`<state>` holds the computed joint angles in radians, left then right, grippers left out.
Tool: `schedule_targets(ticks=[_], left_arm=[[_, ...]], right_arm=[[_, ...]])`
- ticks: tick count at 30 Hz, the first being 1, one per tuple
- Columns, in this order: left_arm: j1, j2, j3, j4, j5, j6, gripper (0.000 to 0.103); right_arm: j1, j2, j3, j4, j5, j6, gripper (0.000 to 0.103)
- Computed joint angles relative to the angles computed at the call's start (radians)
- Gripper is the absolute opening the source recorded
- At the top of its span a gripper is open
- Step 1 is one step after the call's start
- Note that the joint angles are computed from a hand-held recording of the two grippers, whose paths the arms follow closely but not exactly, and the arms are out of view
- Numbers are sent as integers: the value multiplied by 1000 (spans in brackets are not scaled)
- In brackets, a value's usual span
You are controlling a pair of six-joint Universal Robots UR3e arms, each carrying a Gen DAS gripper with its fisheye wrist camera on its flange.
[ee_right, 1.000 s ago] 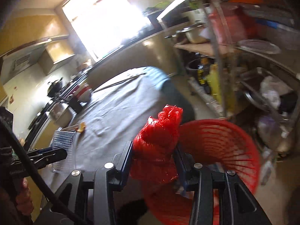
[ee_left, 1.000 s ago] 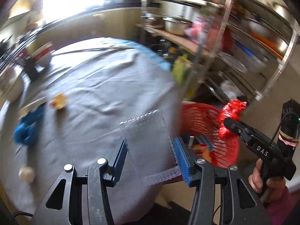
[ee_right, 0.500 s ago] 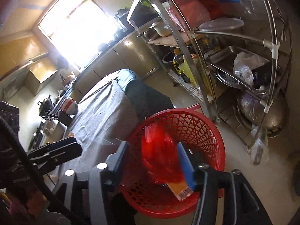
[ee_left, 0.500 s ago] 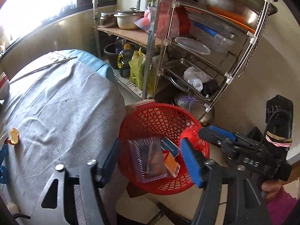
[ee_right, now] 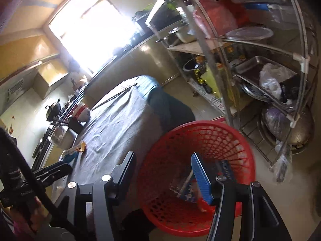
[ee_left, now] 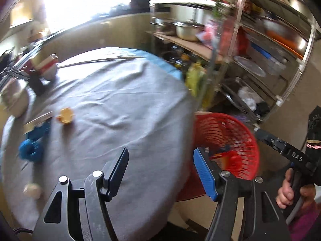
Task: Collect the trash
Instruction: 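Move both grippers back over the table toward the tissue and orange peel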
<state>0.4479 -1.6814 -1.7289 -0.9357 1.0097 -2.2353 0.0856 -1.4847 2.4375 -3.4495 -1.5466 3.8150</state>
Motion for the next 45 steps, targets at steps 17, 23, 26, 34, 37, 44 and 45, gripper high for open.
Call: schedule_targets(ticks=[17, 23, 26, 34, 37, 44, 45], left_arm=[[315, 179, -72, 14, -101, -13, 69], [407, 282, -112, -38, -133, 14, 69], [466, 341, -131, -76, -160, 41, 69], [571, 411, -178, -100, -167, 90, 69], [595, 383, -202, -35, -138, 79, 69], [684, 305, -175, 30, -129, 28, 69], [697, 304, -176, 39, -136, 25, 69]], right_arm=[[258, 70, -312, 183, -111, -3, 61], [325, 77, -364, 188, -123, -8, 61], [349, 80, -381, 192, -121, -15, 61], [446, 52, -419, 225, -210, -69, 61], [470, 50, -431, 242, -249, -89, 61], [505, 102, -506, 285, -266, -101, 61], [518, 113, -523, 295, -276, -106, 61]])
